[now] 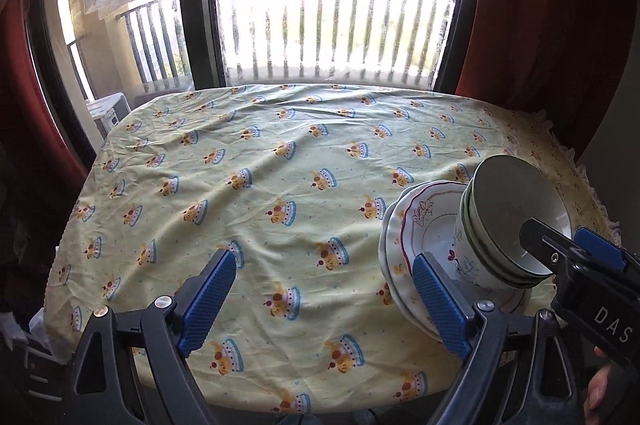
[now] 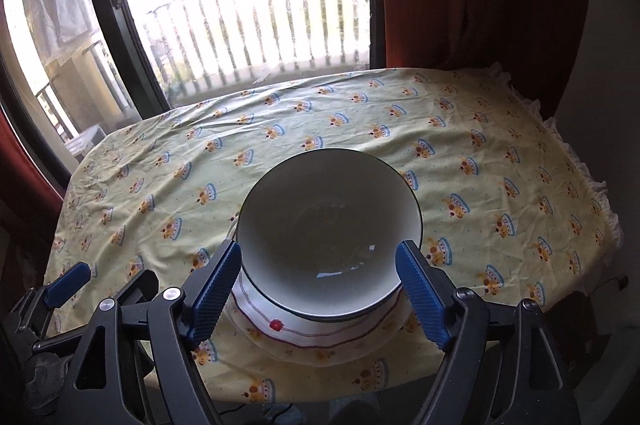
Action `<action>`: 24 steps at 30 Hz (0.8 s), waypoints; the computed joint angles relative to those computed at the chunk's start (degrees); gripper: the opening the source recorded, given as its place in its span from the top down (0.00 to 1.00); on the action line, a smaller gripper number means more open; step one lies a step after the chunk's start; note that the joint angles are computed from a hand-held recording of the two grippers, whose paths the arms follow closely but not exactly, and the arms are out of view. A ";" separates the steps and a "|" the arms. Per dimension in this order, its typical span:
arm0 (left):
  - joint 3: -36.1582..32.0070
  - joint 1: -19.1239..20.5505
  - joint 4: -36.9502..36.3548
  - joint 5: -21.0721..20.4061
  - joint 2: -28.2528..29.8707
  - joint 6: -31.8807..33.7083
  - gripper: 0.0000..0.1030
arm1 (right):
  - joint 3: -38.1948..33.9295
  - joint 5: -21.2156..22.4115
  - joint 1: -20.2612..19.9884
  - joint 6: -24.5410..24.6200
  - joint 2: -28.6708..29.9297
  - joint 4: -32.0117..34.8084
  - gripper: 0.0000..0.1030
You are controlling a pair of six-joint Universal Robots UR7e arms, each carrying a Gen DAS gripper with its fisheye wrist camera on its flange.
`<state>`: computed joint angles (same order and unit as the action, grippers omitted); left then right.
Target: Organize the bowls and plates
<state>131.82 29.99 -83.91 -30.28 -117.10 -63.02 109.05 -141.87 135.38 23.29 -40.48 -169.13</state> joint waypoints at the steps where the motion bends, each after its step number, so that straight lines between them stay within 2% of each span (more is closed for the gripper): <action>1: 0.08 -0.73 3.46 0.93 -1.59 -1.13 0.10 | 0.17 0.41 0.42 -0.35 0.79 -1.71 0.19; 5: 0.67 -3.52 16.24 3.94 -7.88 -6.15 0.08 | 0.28 1.14 2.10 -0.41 4.13 -6.88 0.19; 7: 1.00 -5.78 25.76 6.13 -10.89 -13.08 0.08 | 0.08 0.70 3.10 -1.31 6.18 -10.06 0.19; 9: 1.66 -7.21 29.79 6.26 -14.30 -13.95 0.08 | -0.41 0.05 4.07 -2.70 8.24 -12.67 0.19; 14: 1.46 -8.41 35.42 4.46 -20.01 -14.71 0.08 | -1.21 -0.68 5.96 -3.51 12.05 -14.66 0.19; 20: 0.99 -7.31 36.14 3.11 -23.88 -13.20 0.08 | -3.27 -1.28 7.63 0.56 14.40 -11.13 0.16; 24: 0.16 -8.53 40.11 2.42 -24.86 -15.91 0.08 | -4.17 -1.98 8.26 3.38 15.10 -8.63 0.15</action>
<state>131.98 21.46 -43.81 -27.87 -141.96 -78.93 104.88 -143.85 143.64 26.67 -25.38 -177.76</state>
